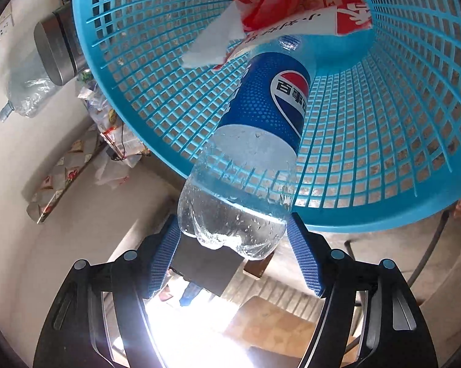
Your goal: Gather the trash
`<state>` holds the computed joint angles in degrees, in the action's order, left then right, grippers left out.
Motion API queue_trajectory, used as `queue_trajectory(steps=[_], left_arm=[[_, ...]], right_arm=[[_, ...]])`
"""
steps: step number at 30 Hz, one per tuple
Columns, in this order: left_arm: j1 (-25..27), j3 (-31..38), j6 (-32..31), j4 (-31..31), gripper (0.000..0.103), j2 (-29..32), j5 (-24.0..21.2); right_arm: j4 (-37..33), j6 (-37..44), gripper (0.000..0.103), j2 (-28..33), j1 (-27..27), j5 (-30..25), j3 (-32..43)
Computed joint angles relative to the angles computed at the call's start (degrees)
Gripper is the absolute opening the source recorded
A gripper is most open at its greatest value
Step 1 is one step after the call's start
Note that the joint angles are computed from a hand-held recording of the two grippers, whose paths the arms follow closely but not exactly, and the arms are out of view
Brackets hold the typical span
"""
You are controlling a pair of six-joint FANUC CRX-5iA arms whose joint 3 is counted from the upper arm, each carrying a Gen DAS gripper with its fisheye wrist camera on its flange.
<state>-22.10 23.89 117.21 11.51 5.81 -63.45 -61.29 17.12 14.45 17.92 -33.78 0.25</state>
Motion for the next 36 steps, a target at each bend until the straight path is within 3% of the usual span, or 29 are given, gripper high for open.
queue_trajectory(steps=[3, 6, 15, 22, 28, 32, 36], left_arm=[[-0.19, 0.40, 0.30, -0.80, 0.069, -0.29, -0.20], [-0.44, 0.57, 0.68, -1.55, 0.069, -0.76, -0.35], [-1.81, 1.07, 1.27, -4.05, 0.069, -2.84, -0.55], [-3.59, 1.88, 2.67, -7.36, 0.069, -4.67, -1.38], [-6.26, 3.15, 5.70, -13.33, 0.074, -6.47, -2.78], [-8.73, 4.27, 9.02, -19.34, 0.083, -8.22, -3.77], [-14.00, 7.81, 14.33, -30.55, 0.093, -8.84, -8.20]], right_arm=[[-0.66, 1.66, 0.076, -1.55, -1.72, -3.28, 0.35], [-1.65, 4.94, 0.077, -2.90, -2.60, -4.85, 0.58], [8.25, 14.98, 0.077, -9.64, -1.66, -13.16, 2.36], [32.53, 15.63, 0.077, -16.15, 6.61, -17.13, 2.24], [60.42, 15.37, 0.077, -18.05, 19.82, -21.84, 3.72], [77.97, 12.25, 0.083, -19.46, 28.36, -19.53, 1.92], [96.35, 5.46, 0.095, -20.83, 34.54, -15.00, -2.94]])
